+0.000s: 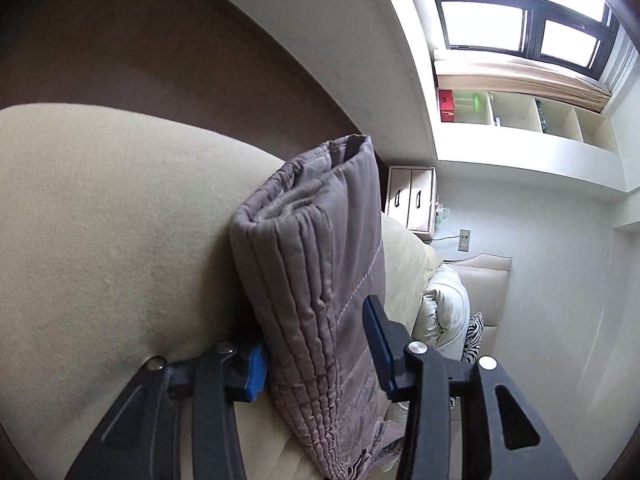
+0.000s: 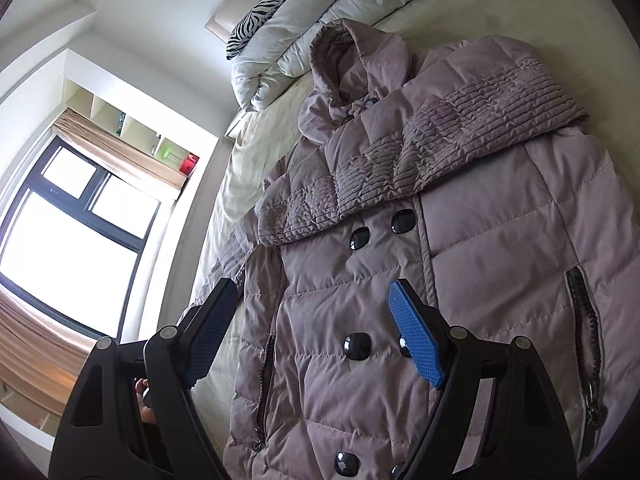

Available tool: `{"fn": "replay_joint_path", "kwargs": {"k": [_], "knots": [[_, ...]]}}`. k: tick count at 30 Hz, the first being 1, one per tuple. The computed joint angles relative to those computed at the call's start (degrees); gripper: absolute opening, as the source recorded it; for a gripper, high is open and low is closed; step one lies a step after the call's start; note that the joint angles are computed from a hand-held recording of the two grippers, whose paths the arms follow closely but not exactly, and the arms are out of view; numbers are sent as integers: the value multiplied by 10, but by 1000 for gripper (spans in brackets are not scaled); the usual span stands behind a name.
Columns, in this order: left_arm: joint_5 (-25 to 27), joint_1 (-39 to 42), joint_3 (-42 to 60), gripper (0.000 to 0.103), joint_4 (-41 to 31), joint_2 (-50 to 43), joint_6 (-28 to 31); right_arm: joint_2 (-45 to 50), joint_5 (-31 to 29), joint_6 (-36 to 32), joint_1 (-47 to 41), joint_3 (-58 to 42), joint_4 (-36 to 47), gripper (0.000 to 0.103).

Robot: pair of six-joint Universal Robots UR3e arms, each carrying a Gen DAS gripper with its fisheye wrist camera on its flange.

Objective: Fold large clothes

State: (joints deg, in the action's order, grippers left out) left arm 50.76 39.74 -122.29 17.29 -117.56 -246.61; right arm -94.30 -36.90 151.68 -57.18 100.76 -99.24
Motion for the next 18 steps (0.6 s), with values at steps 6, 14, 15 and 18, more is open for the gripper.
{"fn": "replay_joint_path", "kwargs": {"k": [6, 14, 15, 18], "knots": [[94, -96, 82, 18, -188, 148, 182, -22, 22, -51, -30, -4, 54, 78], [330, -483, 503, 18, -416, 19, 469, -21, 47, -116, -80, -26, 151, 78], [356, -531, 563, 18, -443, -25, 498, -17, 49, -125, -87, -29, 167, 78], [419, -638, 736, 18, -524, -159, 557, 16, 52, -152, -99, -56, 218, 78]]}}
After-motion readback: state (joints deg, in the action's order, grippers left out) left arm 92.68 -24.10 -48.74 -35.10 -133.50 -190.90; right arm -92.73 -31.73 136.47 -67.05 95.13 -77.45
